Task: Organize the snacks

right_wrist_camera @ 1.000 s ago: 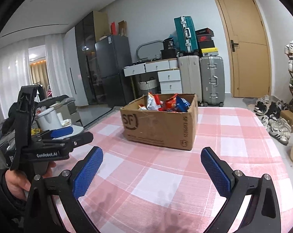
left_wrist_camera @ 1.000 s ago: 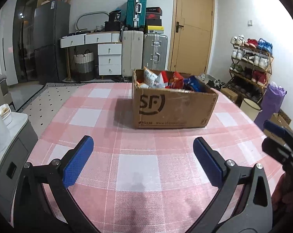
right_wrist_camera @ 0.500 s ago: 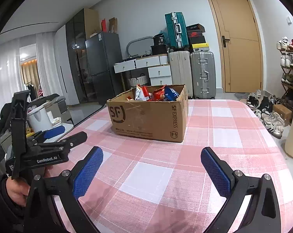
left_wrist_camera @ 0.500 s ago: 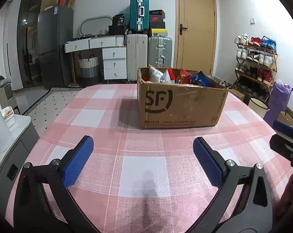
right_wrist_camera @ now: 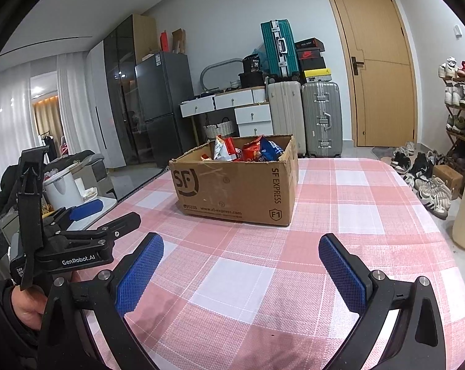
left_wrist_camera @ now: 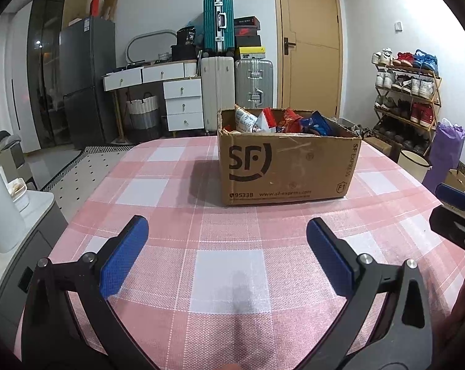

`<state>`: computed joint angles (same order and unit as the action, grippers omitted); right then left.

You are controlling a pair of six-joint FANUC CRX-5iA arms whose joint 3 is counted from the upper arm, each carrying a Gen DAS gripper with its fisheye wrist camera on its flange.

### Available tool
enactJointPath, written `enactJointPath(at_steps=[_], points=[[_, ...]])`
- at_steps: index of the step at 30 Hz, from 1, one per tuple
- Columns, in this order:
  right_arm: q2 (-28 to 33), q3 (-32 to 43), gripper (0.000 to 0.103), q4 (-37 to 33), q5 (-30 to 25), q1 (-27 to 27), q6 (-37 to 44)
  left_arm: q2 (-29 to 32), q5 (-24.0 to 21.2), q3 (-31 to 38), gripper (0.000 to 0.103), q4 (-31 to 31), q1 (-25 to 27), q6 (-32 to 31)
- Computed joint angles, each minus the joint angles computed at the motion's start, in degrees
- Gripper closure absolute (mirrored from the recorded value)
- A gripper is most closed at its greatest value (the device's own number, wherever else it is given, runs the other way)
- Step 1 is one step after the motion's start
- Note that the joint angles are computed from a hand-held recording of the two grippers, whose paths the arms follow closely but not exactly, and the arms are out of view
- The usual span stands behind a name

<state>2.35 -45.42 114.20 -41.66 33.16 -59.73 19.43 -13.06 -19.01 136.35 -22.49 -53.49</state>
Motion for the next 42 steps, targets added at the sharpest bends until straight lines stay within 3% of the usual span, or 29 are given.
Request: enactJointPath(at_steps=[6, 11, 37, 42], points=[[0.0, -0.1, 0.001, 0.3, 0.2, -0.3, -0.4, -0.4, 0.4, -0.4, 0.001, 1.1, 0.0, -0.4], [-0.1, -0.1, 0.001, 0.2, 0.2, -0.2, -0.3, -0.8, -0.3, -1.2, 0.001, -1.5, 0.7, 1.9], [0.0, -0.4, 0.001, 0.7, -0.1, -0.2, -1.1, -1.3, -0.1, -1.5, 0.001, 1.3, 0.2, -0.7], [0.0, -0.4, 0.001, 0.7, -0.1, -0.3, -1.1, -1.3, -0.4, -1.7, 0.001, -0.8, 0.6, 0.8]])
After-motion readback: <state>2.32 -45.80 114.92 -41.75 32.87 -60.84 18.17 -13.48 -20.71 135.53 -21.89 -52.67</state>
